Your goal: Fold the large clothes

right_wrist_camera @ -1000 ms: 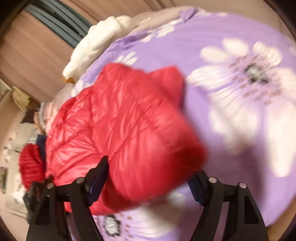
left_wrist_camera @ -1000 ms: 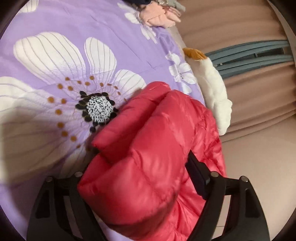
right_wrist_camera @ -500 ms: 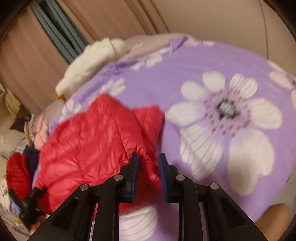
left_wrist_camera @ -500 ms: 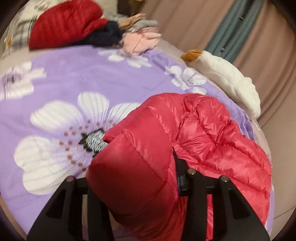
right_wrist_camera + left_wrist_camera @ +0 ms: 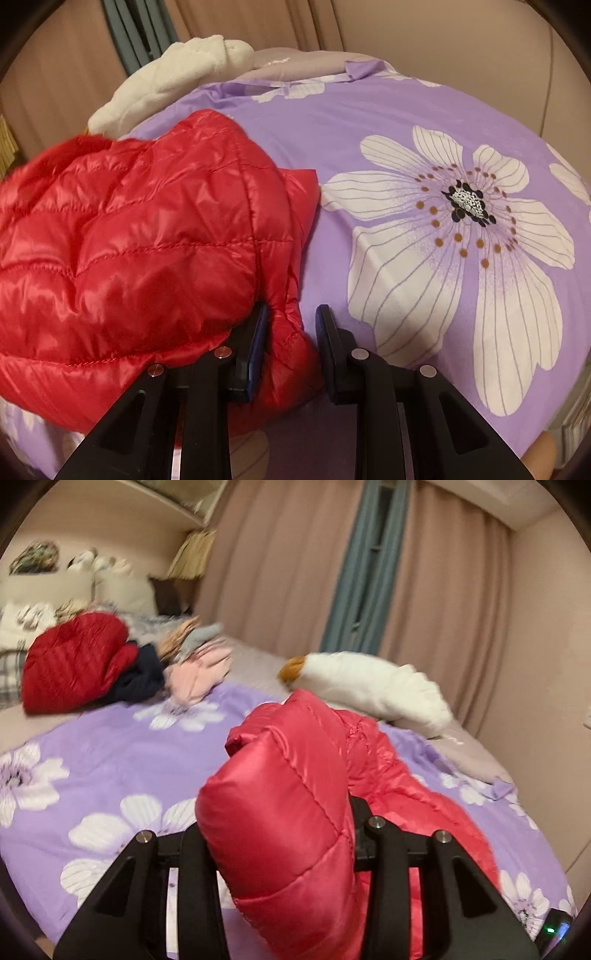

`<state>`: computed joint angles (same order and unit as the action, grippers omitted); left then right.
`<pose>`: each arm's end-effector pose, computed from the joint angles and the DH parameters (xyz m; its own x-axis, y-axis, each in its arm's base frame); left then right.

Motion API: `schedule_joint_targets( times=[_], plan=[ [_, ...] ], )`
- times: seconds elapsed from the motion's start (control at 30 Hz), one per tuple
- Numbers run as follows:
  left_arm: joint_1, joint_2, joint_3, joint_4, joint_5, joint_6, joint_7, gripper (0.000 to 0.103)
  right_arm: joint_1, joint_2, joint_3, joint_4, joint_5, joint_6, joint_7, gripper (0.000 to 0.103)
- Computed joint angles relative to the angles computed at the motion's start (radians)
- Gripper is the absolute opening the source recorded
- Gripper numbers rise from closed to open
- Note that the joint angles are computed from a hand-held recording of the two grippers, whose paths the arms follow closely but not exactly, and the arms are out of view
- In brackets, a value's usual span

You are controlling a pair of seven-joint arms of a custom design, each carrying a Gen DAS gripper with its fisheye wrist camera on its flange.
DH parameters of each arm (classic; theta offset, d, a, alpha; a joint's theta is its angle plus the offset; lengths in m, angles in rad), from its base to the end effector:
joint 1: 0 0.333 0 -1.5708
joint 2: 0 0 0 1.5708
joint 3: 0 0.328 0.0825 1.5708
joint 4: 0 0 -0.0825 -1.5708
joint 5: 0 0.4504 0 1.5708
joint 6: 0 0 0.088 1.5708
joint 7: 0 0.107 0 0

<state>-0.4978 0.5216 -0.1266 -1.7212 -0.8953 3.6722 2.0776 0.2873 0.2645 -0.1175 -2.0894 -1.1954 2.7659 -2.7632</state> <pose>0.6566 -0.3284 0.3904 -0.1191 -0.9653 0.2323 -0.3439 -0.1794 -0.9217 0.6309 0.1496 0.2867 -0.5798 -0.7877 -0.2083 -0.5284 0.5581 -0.6397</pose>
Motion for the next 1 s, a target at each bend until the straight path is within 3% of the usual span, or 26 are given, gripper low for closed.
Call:
schedule_joint_targets(
  times=[0.07, 0.2, 0.3, 0.47, 0.77, 0.9, 1.0],
  plan=[
    [0.037, -0.016, -0.037, -0.026, 0.117, -0.002, -0.086, 0.04, -0.009, -0.014, 0.005, -0.016, 0.023, 0.016, -0.02, 0.025],
    [-0.009, -0.026, -0.01, -0.023, 0.154, -0.008, -0.06, 0.04, -0.013, -0.018, 0.002, -0.024, 0.038, 0.039, -0.03, 0.025],
    [0.08, -0.056, -0.089, -0.083, 0.349, -0.023, -0.226, 0.04, -0.007, -0.024, 0.003, -0.031, 0.033, 0.031, -0.025, 0.025],
    [0.124, -0.074, -0.112, -0.104, 0.496, -0.096, -0.383, 0.04, -0.009, -0.022, 0.012, -0.023, 0.078, 0.009, -0.09, 0.025],
    [0.382, -0.056, -0.362, -0.121, 0.946, -0.176, -0.74, 0.039, -0.011, -0.022, -0.009, -0.035, 0.006, 0.067, -0.005, 0.025],
    [0.403, -0.068, -0.395, -0.144, 1.061, -0.158, -0.799, 0.039, -0.016, -0.027, -0.017, -0.045, -0.037, 0.103, 0.035, 0.025],
    [0.478, -0.063, -0.469, -0.162, 1.198, -0.141, -0.89, 0.039, -0.028, -0.029, -0.023, -0.053, -0.075, 0.15, 0.069, 0.025]
  ],
)
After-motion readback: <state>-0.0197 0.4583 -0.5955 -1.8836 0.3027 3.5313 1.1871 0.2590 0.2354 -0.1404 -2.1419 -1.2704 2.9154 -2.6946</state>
